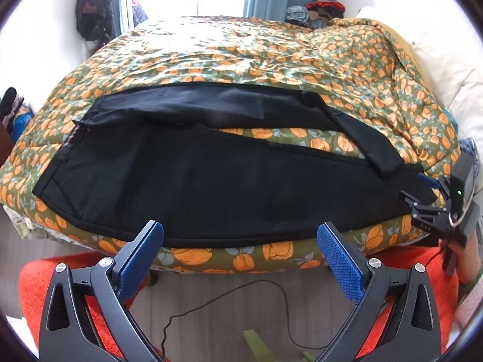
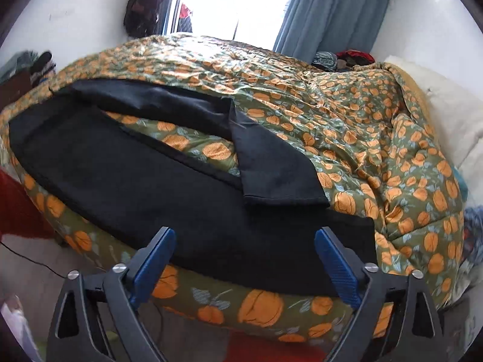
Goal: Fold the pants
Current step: 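Move both tools down toward the waistband edge of the black trousers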
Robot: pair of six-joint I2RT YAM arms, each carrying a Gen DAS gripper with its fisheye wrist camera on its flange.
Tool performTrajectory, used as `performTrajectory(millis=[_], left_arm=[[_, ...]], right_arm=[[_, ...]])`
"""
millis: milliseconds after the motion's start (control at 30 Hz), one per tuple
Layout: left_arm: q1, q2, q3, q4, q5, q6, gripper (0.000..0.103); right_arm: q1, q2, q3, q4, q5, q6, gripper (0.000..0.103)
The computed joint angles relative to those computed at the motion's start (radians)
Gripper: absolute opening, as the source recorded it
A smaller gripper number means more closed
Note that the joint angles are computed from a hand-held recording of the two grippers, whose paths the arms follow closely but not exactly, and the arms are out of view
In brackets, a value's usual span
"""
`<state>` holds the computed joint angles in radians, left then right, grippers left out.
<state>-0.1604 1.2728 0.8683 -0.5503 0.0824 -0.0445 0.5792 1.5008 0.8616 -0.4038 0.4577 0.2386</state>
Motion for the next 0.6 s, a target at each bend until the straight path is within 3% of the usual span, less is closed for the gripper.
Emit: performTrajectory(millis=[200, 233, 267, 300, 400, 433, 500, 533, 600], left_arm=[[0.0, 0.112, -0.009, -0.014, -0.036, -0.012, 0.102], [0.001, 0.134, 0.001, -0.021, -0.042, -0.015, 0.102], [0.003, 0.151, 0.011, -0.027, -0.047, -0.017, 0.102], [0.011, 0.161, 0.019, -0.027, -0.049, -0.012, 0.102], [0.008, 0.191, 0.038, -0.005, -0.085, -0.013, 0.102], [0.005, 0.209, 0.052, -0.004, -0.095, -0.016, 0.102], [0.008, 0.249, 0.081, -0.002, -0.104, -0.022, 0.102], [0.012, 0.269, 0.092, 0.002, -0.108, -0.025, 0.102], [0.027, 0.325, 0.131, 0.007, -0.113, -0.021, 0.102]], right_arm=[[-0.181, 0.244, 0.059, 0.214, -0.129, -0.278, 0.068], [-0.209, 0.295, 0.097, 0.203, -0.143, -0.321, 0.061], [-0.249, 0.324, 0.141, 0.177, -0.187, -0.366, 0.017], [-0.291, 0.341, 0.195, 0.15, -0.192, -0.397, 0.012], [-0.487, 0.348, 0.379, 0.167, -0.127, -0.333, 0.013], [-0.559, 0.369, 0.464, 0.151, -0.094, -0.26, 0.019], [-0.664, 0.431, 0.644, 0.049, 0.015, -0.09, 0.052], [-0.696, 0.443, 0.688, 0.015, 0.043, -0.03, 0.058], [-0.722, 0.406, 0.641, 0.033, 0.03, 0.05, 0.061]])
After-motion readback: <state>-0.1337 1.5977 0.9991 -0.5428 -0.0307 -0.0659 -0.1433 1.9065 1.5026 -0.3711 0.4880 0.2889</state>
